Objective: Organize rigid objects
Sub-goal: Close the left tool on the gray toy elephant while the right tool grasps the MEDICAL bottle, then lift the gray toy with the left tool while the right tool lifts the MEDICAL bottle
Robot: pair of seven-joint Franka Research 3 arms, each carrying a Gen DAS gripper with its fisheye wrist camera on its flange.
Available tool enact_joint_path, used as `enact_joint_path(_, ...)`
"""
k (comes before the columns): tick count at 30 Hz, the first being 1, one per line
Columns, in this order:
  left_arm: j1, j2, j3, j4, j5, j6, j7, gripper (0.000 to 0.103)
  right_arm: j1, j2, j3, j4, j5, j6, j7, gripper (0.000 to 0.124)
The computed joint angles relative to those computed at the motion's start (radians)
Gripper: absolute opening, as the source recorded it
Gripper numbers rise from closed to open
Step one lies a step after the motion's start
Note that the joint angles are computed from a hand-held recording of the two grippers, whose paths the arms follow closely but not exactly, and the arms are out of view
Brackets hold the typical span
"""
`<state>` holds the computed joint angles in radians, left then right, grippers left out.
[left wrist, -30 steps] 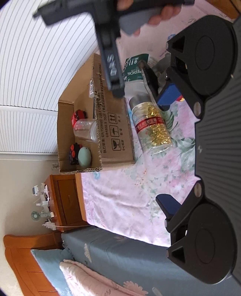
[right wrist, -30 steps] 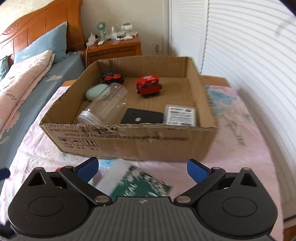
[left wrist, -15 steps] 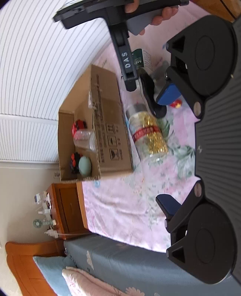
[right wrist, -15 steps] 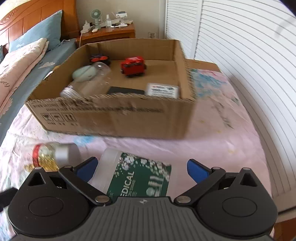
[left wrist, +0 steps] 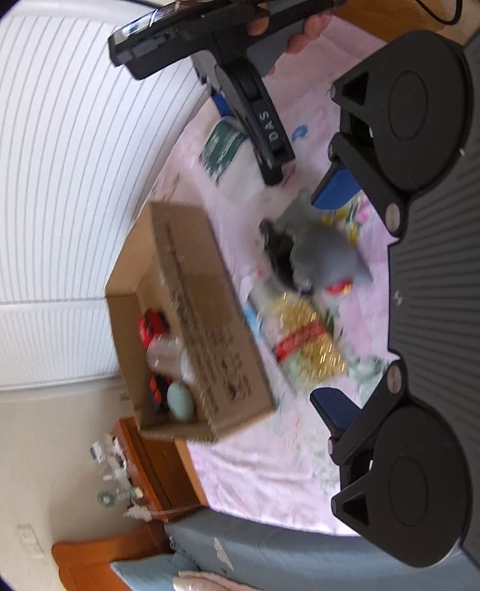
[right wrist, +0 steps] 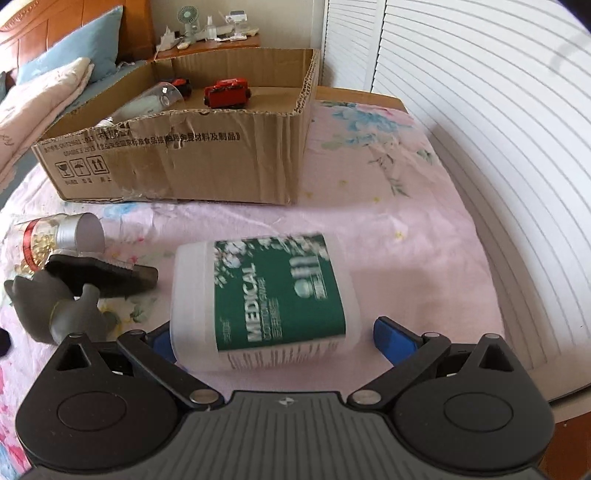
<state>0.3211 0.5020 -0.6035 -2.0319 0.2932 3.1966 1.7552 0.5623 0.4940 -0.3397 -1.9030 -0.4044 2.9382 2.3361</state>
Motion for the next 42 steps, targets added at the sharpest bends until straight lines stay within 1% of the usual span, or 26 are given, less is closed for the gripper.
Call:
enact_joint_path(2,0.011,0.015,-0.028,0.013,-0.009,-0.036,0.006,0.102,0.014,0.0,-0.017,-0.01,-0.021,0.016,-0.001,0.103)
enact_joint_path(3,0.008,0.02,-0.031,0.018,-0.02,-0.049,0.01,0.102,0.023,0.001,-0.029,-0.019,-0.03,0.036,0.007,0.103)
enact_joint_path(5,-0.028,0.028,-0.008,0.037,-0.044,-0.07,0.006,0.102,0.054,0.004,-0.069,-0.038,-0.048,0.081,0.024,0.103)
enact_joint_path(7,-0.08,0.03,0.034,0.054,-0.066,-0.081,-0.005,0.102,0.094,0.008,-0.115,-0.058,-0.053,0.123,0.034,0.103)
enact_joint_path(9,-0.142,0.036,0.089,0.077,-0.088,-0.095,-0.033,0.102,0.136,0.019,-0.164,-0.072,-0.047,0.162,0.038,0.103)
enact_joint_path(10,-0.157,0.042,0.1,0.088,-0.097,-0.102,-0.038,0.102,0.157,0.024,-0.187,-0.08,-0.042,0.179,0.039,0.103)
enact_joint_path(11,-0.183,0.044,0.124,0.096,-0.104,-0.104,-0.05,0.102,0.173,0.028,-0.206,-0.087,-0.036,0.197,0.037,0.103)
enact_joint_path(13,-0.259,0.038,0.204,0.107,-0.104,-0.106,-0.095,0.102,0.185,0.03,-0.219,-0.097,-0.017,0.215,0.017,0.103)
enact_joint_path(15,-0.308,0.031,0.262,0.105,-0.095,-0.1,-0.129,0.102,0.182,0.029,-0.215,-0.102,0.005,0.223,-0.01,0.103)
enact_joint_path(16,-0.312,0.029,0.269,0.103,-0.093,-0.098,-0.136,0.102,0.184,0.028,-0.217,-0.105,0.016,0.226,-0.021,0.103)
enact_joint_path(18,-0.262,0.025,0.224,0.091,-0.108,-0.104,-0.124,0.102,0.197,0.032,-0.228,-0.109,0.04,0.232,-0.038,0.103)
enact_joint_path(19,-0.261,0.015,0.23,0.08,-0.109,-0.104,-0.128,0.102,0.204,0.033,-0.234,-0.113,0.051,0.236,-0.046,0.103)
enact_joint_path(21,-0.273,-0.007,0.259,0.053,-0.096,-0.09,-0.135,0.102,0.217,0.037,-0.246,-0.118,0.073,0.248,-0.063,0.103)
enact_joint_path(22,-0.261,-0.014,0.252,0.038,-0.092,-0.08,-0.127,0.102,0.225,0.039,-0.253,-0.121,0.085,0.253,-0.072,0.103)
enact_joint_path(24,-0.225,-0.019,0.22,0.019,-0.09,-0.071,-0.106,0.102,0.239,0.044,-0.265,-0.128,0.108,0.266,-0.089,0.103)
enact_joint_path(25,-0.22,-0.019,0.215,0.016,-0.088,-0.063,-0.102,0.102,0.246,0.046,-0.271,-0.131,0.12,0.272,-0.097,0.103)
enact_joint_path(26,-0.241,-0.019,0.237,0.015,-0.08,-0.05,-0.112,0.101,0.254,0.048,-0.278,-0.135,0.132,0.277,-0.104,0.103)
enact_joint_path(27,-0.276,-0.018,0.271,0.019,-0.071,-0.043,-0.131,0.1,0.262,0.052,-0.285,-0.137,0.145,0.283,-0.112,0.103)
enact_joint_path(28,-0.285,-0.011,0.278,0.03,-0.063,-0.047,-0.136,0.099,0.268,0.054,-0.289,-0.14,0.157,0.288,-0.121,0.103)
enact_joint_path(30,-0.278,0.008,0.262,0.048,-0.053,-0.05,-0.13,0.097,0.276,0.057,-0.294,-0.143,0.181,0.295,-0.14,0.103)
enact_joint_path(31,-0.281,0.016,0.26,0.058,-0.049,-0.051,-0.132,0.093,0.277,0.057,-0.294,-0.145,0.193,0.297,-0.151,0.103)
enact_joint_path(32,-0.28,0.025,0.254,0.07,-0.047,-0.06,-0.13,0.085,0.277,0.056,-0.292,-0.146,0.204,0.298,-0.163,0.103)
enact_joint_path(34,-0.255,0.042,0.222,0.088,-0.05,-0.082,-0.113,0.076,0.275,0.052,-0.286,-0.151,0.224,0.3,-0.189,0.103)
enact_joint_path(35,-0.233,0.05,0.197,0.088,-0.06,-0.076,-0.104,0.073,0.272,0.05,-0.282,-0.153,0.234,0.302,-0.203,0.103)
enact_joint_path(42,-0.213,0.047,0.178,0.081,-0.073,-0.08,-0.086,0.072,0.282,0.051,-0.28,-0.158,0.317,0.303,-0.277,0.103)
